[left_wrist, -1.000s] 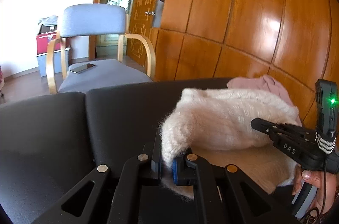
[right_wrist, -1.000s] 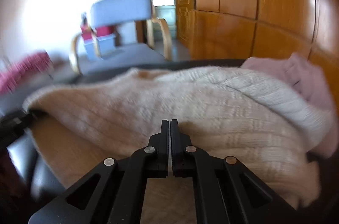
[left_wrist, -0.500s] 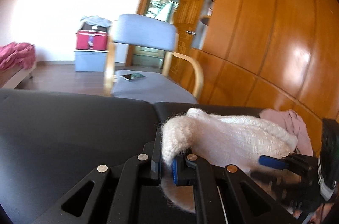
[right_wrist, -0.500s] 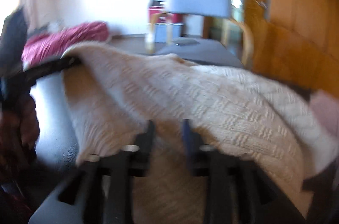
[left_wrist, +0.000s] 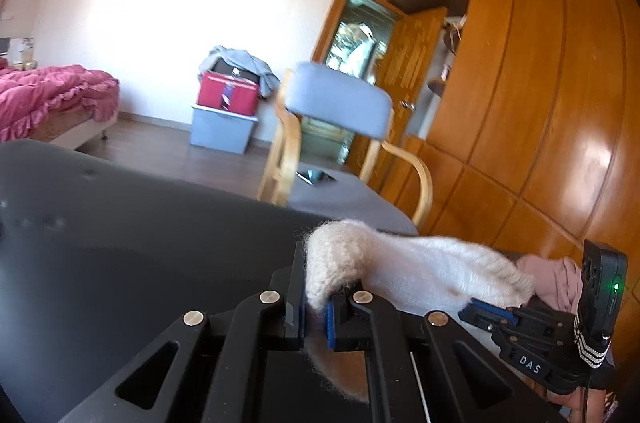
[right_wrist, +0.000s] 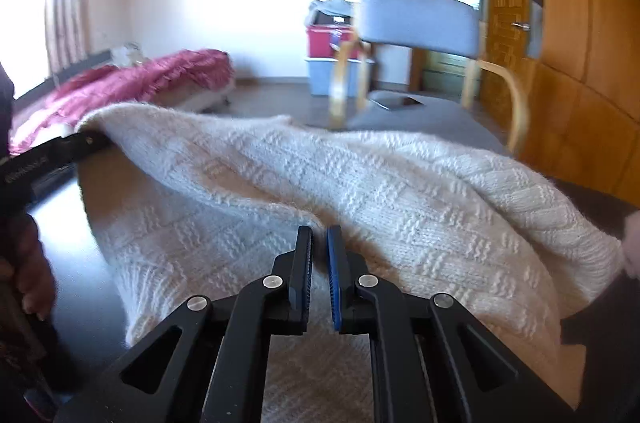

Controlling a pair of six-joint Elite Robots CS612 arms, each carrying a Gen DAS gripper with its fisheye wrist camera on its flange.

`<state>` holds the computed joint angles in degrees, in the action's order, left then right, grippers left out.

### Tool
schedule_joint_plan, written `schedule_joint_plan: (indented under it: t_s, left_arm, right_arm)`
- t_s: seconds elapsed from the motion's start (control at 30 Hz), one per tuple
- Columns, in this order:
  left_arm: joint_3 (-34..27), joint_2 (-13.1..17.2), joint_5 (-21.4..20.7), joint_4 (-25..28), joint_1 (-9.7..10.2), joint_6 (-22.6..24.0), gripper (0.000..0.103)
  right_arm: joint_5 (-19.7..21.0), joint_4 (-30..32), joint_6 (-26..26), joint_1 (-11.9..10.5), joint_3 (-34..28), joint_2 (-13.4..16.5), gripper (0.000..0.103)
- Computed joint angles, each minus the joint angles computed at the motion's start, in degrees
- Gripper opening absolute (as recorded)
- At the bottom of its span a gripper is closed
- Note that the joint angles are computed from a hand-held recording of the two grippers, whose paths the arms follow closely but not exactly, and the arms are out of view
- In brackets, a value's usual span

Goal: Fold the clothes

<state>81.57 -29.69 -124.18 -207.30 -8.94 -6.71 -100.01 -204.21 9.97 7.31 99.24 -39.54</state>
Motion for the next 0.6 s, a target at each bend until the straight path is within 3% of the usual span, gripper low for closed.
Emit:
schedule_joint_plan:
  t_s: [0.17,0.37,0.47,0.6]
  left_arm:
    - [-1.30,-0.39,0.81,-1.68,2.44,-2.17,0.005]
    - [-1.74,-0.96,3.00,-2.65,3.98,-0.73,0.005]
    - [-2.03,-0.82,5.34,0.09,4.35,0.60,0.006]
    - [-3.76,0.39,11.85,10.77,3.60,4.27,0.007]
  right_arm:
    - [4.95,-0.62,-0.33,1.36,-2.11,0.31,0.008]
    - [9.72,-0.19,-1.91,2.93,-5.94,1.65,0.008]
    - [13.06,2.84,-1.76,3.03,-8.98,3.13,0.008]
    - [12.91,8.90,-2.49,3.58,-12.65,5.15,0.008]
